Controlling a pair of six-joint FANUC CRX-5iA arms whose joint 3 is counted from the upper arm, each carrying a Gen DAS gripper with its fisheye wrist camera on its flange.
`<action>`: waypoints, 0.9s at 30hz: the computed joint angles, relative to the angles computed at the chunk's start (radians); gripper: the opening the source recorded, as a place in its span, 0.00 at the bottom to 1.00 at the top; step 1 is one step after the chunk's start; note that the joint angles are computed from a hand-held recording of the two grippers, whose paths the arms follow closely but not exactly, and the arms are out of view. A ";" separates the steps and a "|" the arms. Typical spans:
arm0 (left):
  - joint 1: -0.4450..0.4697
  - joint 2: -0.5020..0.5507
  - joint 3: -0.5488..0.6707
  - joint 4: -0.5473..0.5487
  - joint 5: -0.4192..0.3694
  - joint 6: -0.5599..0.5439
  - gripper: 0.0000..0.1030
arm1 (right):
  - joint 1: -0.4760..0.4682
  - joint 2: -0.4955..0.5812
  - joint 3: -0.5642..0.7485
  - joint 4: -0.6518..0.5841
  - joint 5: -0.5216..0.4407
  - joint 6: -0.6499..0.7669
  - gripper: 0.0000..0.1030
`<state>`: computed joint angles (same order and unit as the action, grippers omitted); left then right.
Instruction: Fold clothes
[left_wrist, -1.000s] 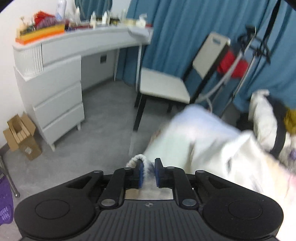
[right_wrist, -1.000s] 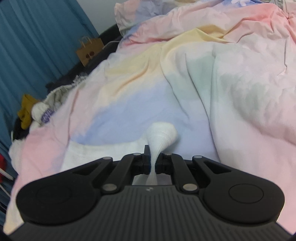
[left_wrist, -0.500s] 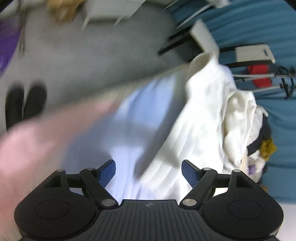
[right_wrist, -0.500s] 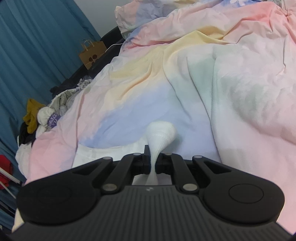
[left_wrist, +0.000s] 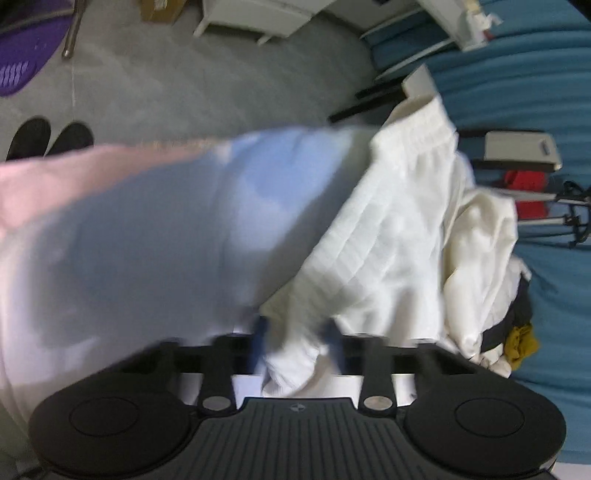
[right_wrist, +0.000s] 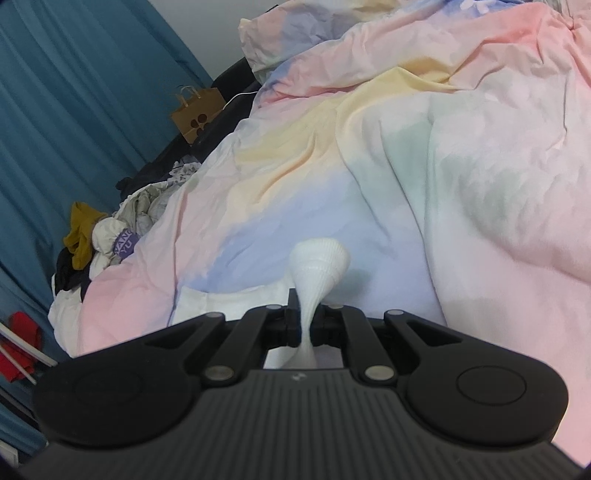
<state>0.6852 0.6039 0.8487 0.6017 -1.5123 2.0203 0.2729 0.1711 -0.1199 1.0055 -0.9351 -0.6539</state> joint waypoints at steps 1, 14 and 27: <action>0.007 -0.008 0.008 -0.017 0.004 -0.001 0.15 | -0.002 -0.001 -0.002 -0.004 0.002 -0.003 0.06; 0.103 0.072 0.294 -0.104 -0.182 -0.242 0.15 | 0.030 0.065 0.129 -0.269 -0.197 0.192 0.06; 0.110 -0.148 -0.047 -0.093 0.036 -0.635 0.74 | 0.072 0.085 0.178 -0.117 -0.298 0.180 0.19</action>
